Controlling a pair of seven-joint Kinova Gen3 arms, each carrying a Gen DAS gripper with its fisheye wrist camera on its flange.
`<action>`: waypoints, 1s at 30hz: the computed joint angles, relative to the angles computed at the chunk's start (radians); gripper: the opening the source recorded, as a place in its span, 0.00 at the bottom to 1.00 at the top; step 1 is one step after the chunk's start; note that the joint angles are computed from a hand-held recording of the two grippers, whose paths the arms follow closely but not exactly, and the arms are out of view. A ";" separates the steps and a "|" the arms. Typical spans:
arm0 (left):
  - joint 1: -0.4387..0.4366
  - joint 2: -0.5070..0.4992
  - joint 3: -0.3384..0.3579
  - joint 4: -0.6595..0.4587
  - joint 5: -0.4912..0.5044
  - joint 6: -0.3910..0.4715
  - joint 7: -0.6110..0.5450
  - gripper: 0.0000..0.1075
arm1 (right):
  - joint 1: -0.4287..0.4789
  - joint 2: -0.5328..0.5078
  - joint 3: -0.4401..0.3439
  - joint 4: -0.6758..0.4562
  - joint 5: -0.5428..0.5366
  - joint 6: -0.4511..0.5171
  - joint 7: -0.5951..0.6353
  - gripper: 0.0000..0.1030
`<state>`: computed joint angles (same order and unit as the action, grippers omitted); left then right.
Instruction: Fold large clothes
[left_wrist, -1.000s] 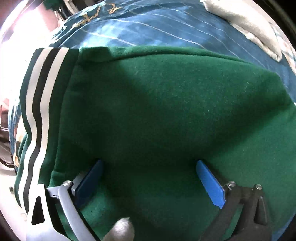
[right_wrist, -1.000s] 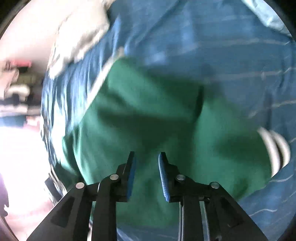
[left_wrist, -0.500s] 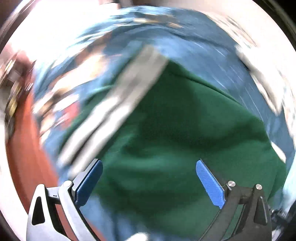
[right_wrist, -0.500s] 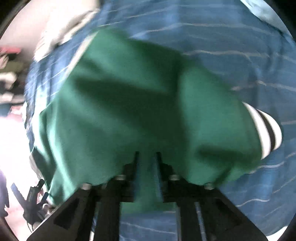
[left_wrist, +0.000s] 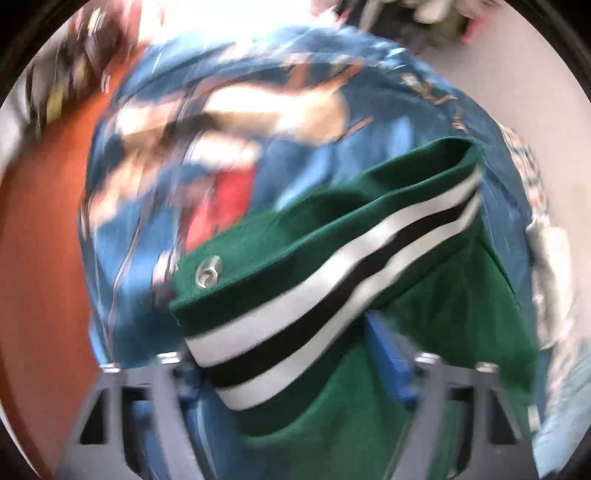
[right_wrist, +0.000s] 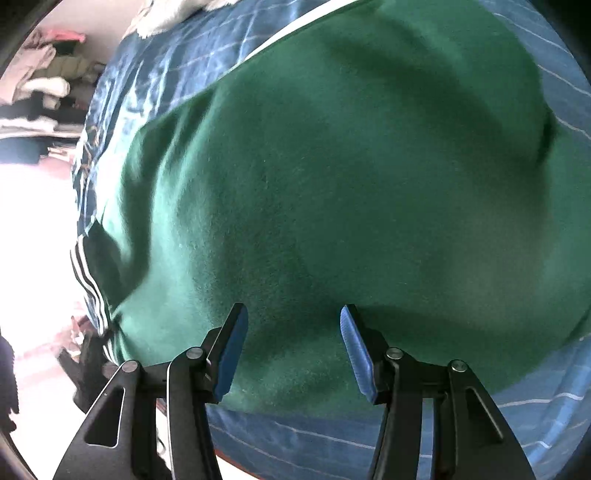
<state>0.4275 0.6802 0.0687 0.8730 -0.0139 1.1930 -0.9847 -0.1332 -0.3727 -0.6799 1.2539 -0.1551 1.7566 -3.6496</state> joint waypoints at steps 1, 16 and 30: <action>0.007 0.001 0.005 -0.016 -0.017 -0.013 -0.012 0.22 | -0.003 0.009 0.002 0.001 0.004 -0.006 0.011 0.53; -0.194 -0.020 0.102 0.131 0.279 -0.189 -0.142 0.51 | -0.137 0.246 0.284 -0.129 0.086 0.087 0.391 0.39; -0.020 0.044 0.006 -0.201 0.061 -0.083 -0.043 0.20 | -0.007 -0.078 0.153 -0.054 0.034 0.163 -0.015 0.44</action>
<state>0.4079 0.7245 0.0752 0.6722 0.0471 1.1100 -1.0279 -0.1400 -0.4505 -0.5273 1.1998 -0.1210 1.9201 -3.6649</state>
